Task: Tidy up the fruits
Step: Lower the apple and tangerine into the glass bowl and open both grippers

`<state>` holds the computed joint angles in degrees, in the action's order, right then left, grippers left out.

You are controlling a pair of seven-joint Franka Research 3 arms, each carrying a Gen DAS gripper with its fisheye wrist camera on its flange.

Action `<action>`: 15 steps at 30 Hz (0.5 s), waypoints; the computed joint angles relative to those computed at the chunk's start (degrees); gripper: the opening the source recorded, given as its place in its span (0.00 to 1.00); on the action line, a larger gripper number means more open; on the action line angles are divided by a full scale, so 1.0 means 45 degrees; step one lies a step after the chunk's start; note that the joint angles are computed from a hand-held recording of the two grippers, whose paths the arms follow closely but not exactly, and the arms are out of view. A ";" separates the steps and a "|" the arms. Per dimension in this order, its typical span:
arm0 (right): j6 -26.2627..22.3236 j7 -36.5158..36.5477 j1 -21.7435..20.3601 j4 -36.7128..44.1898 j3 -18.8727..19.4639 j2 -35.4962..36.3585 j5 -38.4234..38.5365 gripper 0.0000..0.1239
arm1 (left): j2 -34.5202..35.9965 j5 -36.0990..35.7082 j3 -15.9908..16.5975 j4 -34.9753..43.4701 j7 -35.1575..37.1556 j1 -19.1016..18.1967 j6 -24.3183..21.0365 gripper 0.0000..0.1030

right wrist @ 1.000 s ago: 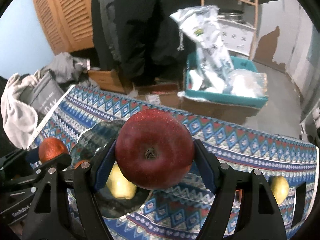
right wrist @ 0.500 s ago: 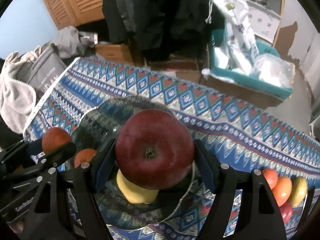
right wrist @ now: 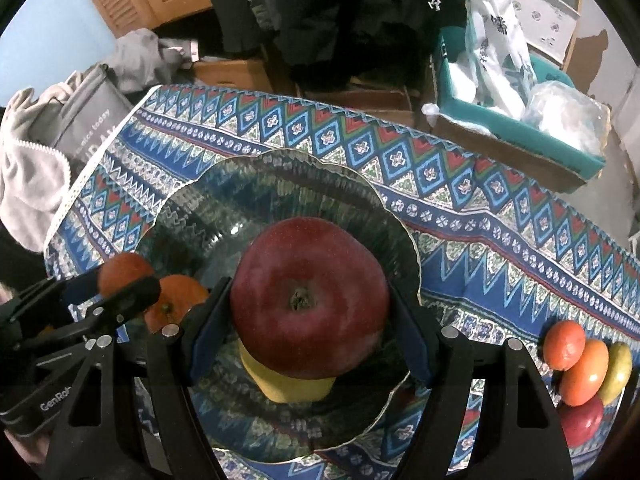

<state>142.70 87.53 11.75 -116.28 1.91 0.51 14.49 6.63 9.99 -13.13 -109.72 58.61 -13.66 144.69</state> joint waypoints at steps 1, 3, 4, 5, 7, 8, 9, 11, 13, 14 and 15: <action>-0.0046 -0.0021 -0.0001 0.0034 -0.0001 0.0029 0.0085 0.61 | -0.0029 0.0027 -0.0004 -0.0023 0.0018 -0.0008 0.0069 0.51; -0.0148 -0.0097 -0.0009 0.0090 -0.0007 0.0078 0.0243 0.62 | -0.0047 0.0304 0.0020 -0.0020 -0.0116 -0.0060 0.0084 0.56; -0.0114 -0.0137 -0.0013 0.0078 -0.0009 0.0065 0.0328 0.62 | -0.0047 0.0400 0.0022 -0.0011 -0.0161 -0.0079 0.0071 0.56; -0.0093 -0.0146 -0.0017 0.0081 -0.0013 0.0052 0.0376 0.62 | -0.0055 0.0412 0.0018 -0.0010 -0.0161 -0.0082 0.0054 0.57; -0.0070 -0.0139 -0.0022 0.0097 -0.0017 0.0017 0.0390 0.62 | -0.0054 0.0324 -0.0002 0.0005 -0.0095 -0.0074 0.0020 0.57; 0.0028 -0.0153 -0.0025 0.0063 -0.0019 -0.0039 0.0397 0.62 | -0.0047 0.0305 -0.0005 0.0019 -0.0081 -0.0074 0.0009 0.57; 0.0240 -0.0190 -0.0027 -0.0013 -0.0019 -0.0145 0.0448 0.62 | -0.0053 0.0299 -0.0009 0.0018 -0.0081 -0.0079 0.0003 0.57; 0.0458 -0.0410 -0.0041 -0.0052 -0.0031 -0.0296 0.0755 0.62 | -0.0064 0.0330 -0.0010 0.0035 -0.0135 -0.0099 -0.0035 0.57; 0.0577 -0.0493 -0.0060 -0.0027 -0.0041 -0.0448 0.0805 0.62 | -0.0089 0.0348 -0.0022 0.0054 -0.0161 -0.0121 -0.0038 0.57; 0.0629 -0.0472 -0.0064 -0.0032 -0.0036 -0.0507 0.0748 0.62 | -0.0117 0.0359 -0.0029 0.0037 -0.0165 -0.0132 -0.0009 0.57; 0.0696 -0.0444 -0.0075 -0.0046 -0.0037 -0.0589 0.0656 0.62 | -0.0153 0.0369 -0.0039 0.0025 -0.0164 -0.0144 0.0012 0.57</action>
